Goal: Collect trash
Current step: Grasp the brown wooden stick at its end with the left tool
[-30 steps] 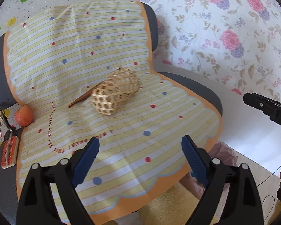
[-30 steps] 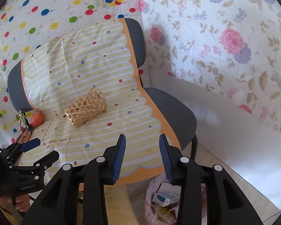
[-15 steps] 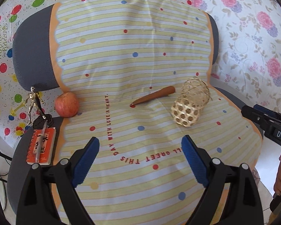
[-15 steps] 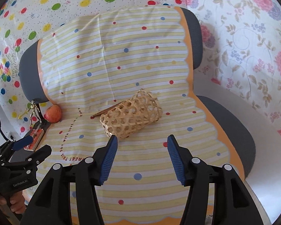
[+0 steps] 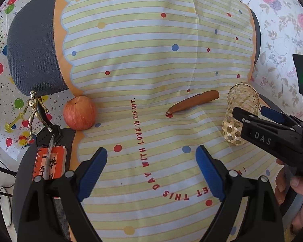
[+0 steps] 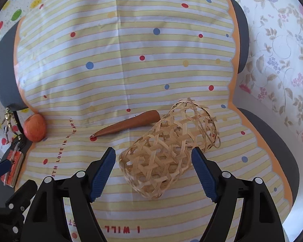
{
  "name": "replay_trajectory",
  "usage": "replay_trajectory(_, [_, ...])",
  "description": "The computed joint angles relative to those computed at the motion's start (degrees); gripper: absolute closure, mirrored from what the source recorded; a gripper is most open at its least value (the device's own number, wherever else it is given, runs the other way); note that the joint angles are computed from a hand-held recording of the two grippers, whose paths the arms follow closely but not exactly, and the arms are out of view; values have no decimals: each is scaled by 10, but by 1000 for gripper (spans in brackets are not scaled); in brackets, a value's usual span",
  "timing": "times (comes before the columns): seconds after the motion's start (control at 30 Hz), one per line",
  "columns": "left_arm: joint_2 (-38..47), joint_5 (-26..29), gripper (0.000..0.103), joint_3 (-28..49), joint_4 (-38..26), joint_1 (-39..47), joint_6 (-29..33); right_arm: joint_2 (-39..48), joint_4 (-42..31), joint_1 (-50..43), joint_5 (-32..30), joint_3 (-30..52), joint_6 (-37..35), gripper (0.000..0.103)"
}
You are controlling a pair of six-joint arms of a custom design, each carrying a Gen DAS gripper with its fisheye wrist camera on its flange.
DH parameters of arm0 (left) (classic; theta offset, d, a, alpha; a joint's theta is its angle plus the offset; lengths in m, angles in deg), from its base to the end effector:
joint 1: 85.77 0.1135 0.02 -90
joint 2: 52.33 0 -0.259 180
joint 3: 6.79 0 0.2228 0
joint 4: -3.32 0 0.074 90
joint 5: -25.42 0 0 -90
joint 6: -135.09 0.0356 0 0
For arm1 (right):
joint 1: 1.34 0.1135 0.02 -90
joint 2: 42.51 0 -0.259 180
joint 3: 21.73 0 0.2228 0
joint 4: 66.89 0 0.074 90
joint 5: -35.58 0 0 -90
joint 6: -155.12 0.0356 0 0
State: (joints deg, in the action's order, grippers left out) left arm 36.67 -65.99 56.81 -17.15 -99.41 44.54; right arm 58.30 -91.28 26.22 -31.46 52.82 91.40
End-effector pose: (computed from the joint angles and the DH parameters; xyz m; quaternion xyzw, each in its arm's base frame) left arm 0.2850 -0.0683 0.1982 0.1010 0.9212 -0.0351 0.3742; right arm 0.3044 0.1432 0.1868 0.0567 0.9235 -0.0177 0.3790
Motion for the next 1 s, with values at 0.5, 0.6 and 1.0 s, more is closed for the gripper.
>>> replay_trajectory(0.5, [292,19,49,317,-97,-45,121,-113,12,-146,-157,-108,-150,41])
replay_trajectory(0.6, [352,6,55,388,-137,-48,135,-113,29,-165,-192,-113,-153,41])
replay_trajectory(1.0, [447,-39,61,523,-187,-80,180,-83,81,-205,-253,-107,-146,41])
